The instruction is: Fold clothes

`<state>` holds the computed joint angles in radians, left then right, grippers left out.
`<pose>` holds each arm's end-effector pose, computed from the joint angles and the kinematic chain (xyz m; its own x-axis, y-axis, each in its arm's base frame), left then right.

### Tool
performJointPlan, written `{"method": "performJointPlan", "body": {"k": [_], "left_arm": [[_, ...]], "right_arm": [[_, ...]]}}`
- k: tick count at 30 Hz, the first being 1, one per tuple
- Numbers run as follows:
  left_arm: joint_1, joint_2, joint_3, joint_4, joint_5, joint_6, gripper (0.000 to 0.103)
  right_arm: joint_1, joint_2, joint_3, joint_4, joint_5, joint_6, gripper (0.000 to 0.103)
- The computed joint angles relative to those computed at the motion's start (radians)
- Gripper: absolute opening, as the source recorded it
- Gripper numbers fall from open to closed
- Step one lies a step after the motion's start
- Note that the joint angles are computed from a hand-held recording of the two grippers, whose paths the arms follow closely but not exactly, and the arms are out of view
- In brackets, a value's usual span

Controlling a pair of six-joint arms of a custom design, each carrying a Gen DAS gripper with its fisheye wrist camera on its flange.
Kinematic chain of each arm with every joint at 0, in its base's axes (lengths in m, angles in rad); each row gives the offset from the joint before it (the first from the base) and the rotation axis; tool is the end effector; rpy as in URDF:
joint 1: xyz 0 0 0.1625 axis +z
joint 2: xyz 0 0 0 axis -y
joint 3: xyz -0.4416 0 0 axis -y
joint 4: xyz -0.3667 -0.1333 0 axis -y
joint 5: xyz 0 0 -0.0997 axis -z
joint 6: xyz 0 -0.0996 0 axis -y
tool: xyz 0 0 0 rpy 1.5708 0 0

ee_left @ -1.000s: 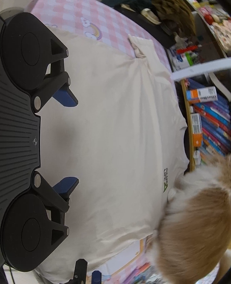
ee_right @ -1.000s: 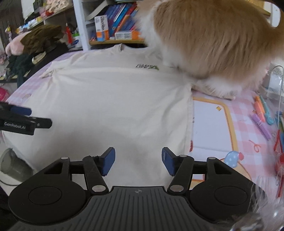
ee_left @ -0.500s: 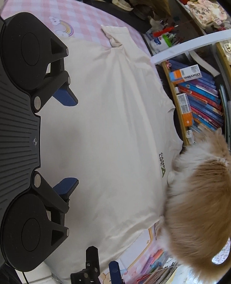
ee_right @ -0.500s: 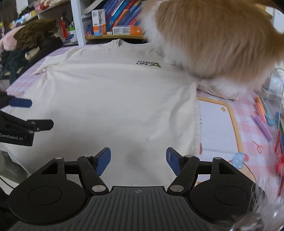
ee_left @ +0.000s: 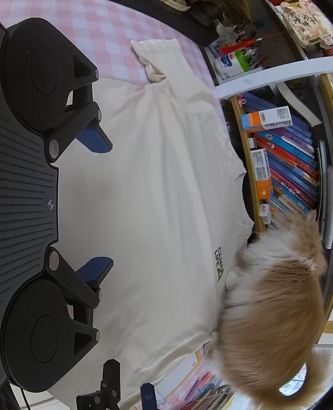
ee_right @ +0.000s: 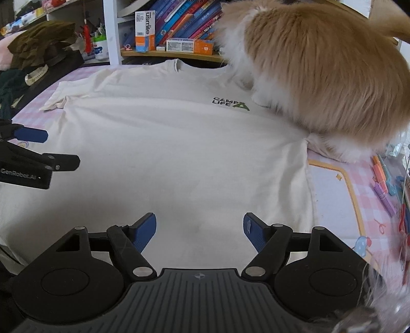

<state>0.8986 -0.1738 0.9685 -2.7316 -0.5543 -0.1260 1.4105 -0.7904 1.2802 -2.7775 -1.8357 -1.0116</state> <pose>-0.3299 -0.7646 -0.0361 -0.6697 -0.0029 -0.7426 0.5013 0.7361 -0.4549 -0.0175 -0.7798 0.2968 -0.5929 -0.4590 0.6617 -0.7205 0.6693 -0.1813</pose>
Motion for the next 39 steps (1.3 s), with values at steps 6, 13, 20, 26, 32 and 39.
{"method": "performJointPlan", "body": {"k": [6,13,20,26,32,39], "left_arm": [[0.013,-0.038,0.068,-0.081,-0.025,0.085,0.094],[0.041,-0.077,0.122,-0.135,-0.062,0.083,0.095],[0.063,-0.103,0.125,-0.046,-0.088,-0.053,0.095],[0.056,-0.084,0.075,-0.061,0.017,-0.132,0.095],[0.060,-0.100,0.113,-0.149,-0.026,-0.121,0.095],[0.063,-0.115,0.135,-0.112,0.012,-0.245,0.094]], "right_arm": [[0.031,0.029,0.003,-0.062,-0.071,0.054,0.081],[0.059,0.050,0.015,-0.109,-0.098,0.036,0.081],[0.059,0.040,0.051,-0.138,-0.085,0.021,0.082],[0.050,0.056,0.006,-0.141,0.006,0.020,0.085],[0.044,0.088,-0.072,-0.077,0.070,0.124,0.084],[0.047,0.095,-0.099,-0.005,0.072,0.154,0.083]]}}
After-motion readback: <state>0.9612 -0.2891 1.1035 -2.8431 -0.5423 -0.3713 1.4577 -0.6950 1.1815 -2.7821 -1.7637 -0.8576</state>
